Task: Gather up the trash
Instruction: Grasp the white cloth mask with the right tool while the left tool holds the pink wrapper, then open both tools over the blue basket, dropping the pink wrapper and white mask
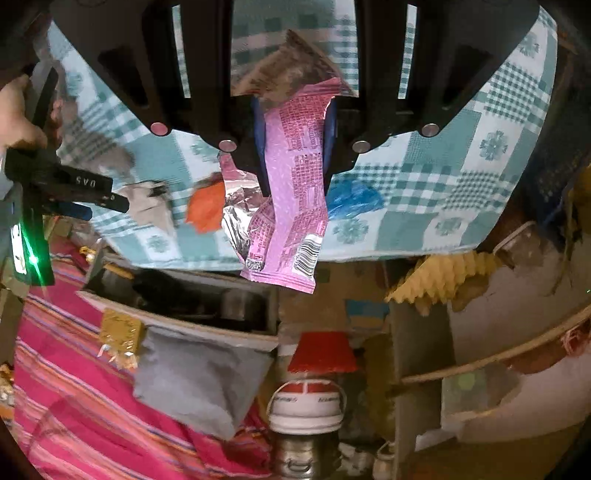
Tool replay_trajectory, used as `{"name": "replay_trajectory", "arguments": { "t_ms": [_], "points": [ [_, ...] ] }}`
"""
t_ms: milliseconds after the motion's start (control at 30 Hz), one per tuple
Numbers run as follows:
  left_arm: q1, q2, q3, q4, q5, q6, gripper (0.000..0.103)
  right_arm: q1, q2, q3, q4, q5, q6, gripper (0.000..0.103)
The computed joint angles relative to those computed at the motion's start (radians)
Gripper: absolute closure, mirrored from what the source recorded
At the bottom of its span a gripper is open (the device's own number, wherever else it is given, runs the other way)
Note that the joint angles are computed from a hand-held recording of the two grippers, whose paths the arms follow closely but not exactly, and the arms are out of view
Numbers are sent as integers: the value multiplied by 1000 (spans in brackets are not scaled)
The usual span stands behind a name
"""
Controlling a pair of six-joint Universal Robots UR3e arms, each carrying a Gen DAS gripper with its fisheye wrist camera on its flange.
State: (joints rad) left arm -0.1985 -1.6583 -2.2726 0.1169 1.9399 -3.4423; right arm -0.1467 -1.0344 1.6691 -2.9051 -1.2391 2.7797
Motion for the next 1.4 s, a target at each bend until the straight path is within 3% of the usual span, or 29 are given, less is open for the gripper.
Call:
{"name": "replay_trajectory", "arguments": {
  "t_ms": [133,300,333,400,500,767,1033,1200,1400],
  "points": [
    [34,-21,2,-22,-3,5,80,44,80,-95,49,-52,3,24],
    [66,-21,-9,-18,-36,1,80,60,90,-103,78,-31,-36,62],
    [65,-25,-7,-19,-39,1,80,62,86,-94,68,-32,-42,65],
    [54,-33,3,-26,-31,1,80,53,70,-62,48,-15,-65,85],
    [31,-41,18,-38,-14,-6,80,17,22,14,-7,25,-75,94],
    [-68,-99,108,-60,26,-24,80,-274,-291,304,-30,235,-173,95],
    [-200,-213,284,-104,34,-70,80,-768,-579,491,177,500,-381,95],
    [-316,-341,477,-164,62,-104,80,-934,-528,500,199,559,-454,95],
    [-448,-549,816,-307,76,-122,80,-991,-414,400,204,557,-464,95]
  ]
}}
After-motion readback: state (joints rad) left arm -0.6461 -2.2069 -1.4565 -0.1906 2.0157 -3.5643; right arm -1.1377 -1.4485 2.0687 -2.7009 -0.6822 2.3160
